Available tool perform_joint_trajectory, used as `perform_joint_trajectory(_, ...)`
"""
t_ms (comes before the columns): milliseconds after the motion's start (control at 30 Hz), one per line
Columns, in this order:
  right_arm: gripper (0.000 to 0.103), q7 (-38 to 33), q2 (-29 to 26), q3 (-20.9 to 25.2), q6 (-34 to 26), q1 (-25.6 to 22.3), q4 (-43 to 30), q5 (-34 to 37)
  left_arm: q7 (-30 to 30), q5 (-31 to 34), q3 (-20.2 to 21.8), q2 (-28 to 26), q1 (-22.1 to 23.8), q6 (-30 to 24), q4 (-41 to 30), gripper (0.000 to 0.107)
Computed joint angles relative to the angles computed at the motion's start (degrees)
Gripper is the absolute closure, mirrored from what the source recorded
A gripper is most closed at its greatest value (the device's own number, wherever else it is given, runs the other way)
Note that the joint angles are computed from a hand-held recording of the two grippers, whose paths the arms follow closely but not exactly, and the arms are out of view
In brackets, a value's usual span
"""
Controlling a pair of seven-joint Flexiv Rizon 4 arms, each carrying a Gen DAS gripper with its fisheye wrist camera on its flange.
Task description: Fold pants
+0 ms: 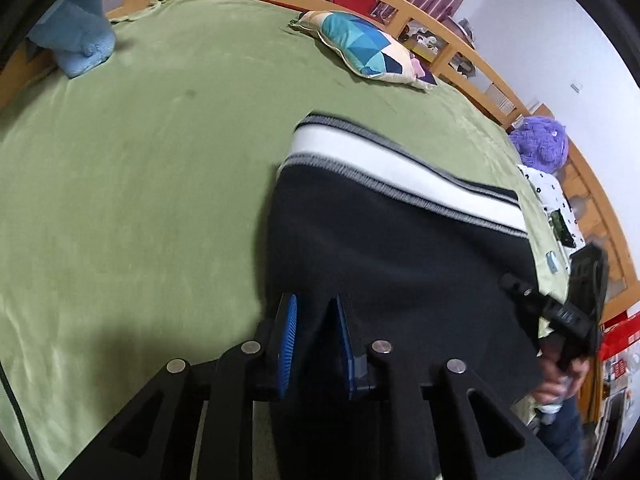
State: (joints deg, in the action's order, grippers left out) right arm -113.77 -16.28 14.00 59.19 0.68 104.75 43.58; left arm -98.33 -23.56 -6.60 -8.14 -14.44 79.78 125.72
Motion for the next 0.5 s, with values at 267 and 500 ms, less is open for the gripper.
perform_joint_trajectory(267, 0.055, 0.6, 16.2, -0.2, 8.8, 5.4, 11.7, -2.6, -5.7, 9.4, 1.3, 5.0, -3.0, 1.0, 2.2, 0.058)
perform_joint_trajectory(500, 0.062, 0.5, 14.5, 0.3, 17.8, 14.9, 22.2, -9.6, -31.1, 38.8, 3.2, 6.9, -5.6, -8.0, -1.1, 0.05)
